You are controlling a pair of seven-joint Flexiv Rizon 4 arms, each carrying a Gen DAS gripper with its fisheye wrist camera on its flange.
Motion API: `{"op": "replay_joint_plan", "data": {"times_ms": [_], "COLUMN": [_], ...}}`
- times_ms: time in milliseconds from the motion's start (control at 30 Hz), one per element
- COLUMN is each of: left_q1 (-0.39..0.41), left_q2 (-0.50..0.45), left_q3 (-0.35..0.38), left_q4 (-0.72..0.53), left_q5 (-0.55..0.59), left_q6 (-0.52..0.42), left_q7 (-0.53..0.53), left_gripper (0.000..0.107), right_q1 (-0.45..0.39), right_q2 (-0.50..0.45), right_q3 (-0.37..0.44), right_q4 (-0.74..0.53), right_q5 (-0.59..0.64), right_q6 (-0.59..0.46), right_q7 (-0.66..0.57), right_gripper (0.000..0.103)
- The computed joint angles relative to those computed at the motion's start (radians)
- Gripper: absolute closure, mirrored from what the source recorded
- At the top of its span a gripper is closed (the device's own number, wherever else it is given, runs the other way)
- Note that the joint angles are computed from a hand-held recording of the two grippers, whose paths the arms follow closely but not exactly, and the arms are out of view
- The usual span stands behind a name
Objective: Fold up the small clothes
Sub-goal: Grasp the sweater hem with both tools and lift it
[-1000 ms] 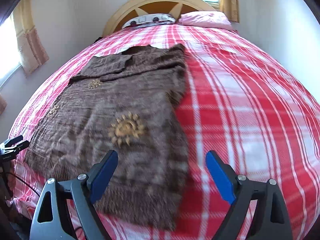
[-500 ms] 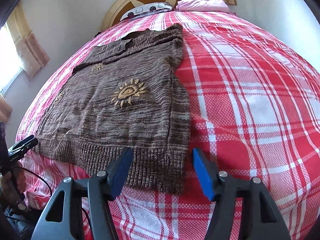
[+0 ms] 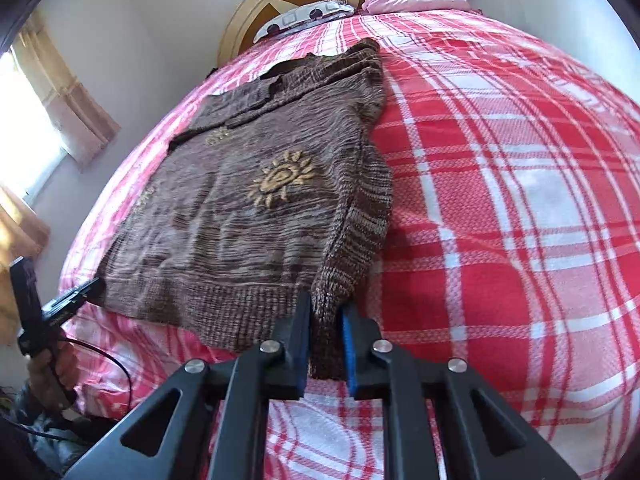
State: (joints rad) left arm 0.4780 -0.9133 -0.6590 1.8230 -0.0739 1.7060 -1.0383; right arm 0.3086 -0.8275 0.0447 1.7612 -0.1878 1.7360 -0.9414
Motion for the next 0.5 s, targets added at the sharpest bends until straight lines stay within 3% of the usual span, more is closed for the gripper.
{"op": "replay_joint_plan", "data": {"times_ms": [200,333,500], "left_q1": [0.132,0.151,0.155], "left_q2": [-0.071,-0.094,-0.120], "left_q3": [-0.170,-0.210,-0.250], "left_q4": [0.019,-0.009,-0.053], "left_q5": [0.091,0.093,0.088], "left_q6": [0.051,0.021,0.008], "left_q7": [0.015,0.014,0.034], "left_gripper": [0.098,0.098,0.099], "right_q1": [-0.027,-0.037,-0.046], "right_q2": [-0.012,-0.014,-0.015], "right_q3": [0.035,0.045,0.045], "right_q4": [0.015,0.010,-0.018], "right_q5": [0.021,0.027,0.011], "right_q6": [0.154,0.234,0.254], "right_q7": [-0.016,-0.010,0.003], "right_gripper": [0.093,0.093,0.093]}}
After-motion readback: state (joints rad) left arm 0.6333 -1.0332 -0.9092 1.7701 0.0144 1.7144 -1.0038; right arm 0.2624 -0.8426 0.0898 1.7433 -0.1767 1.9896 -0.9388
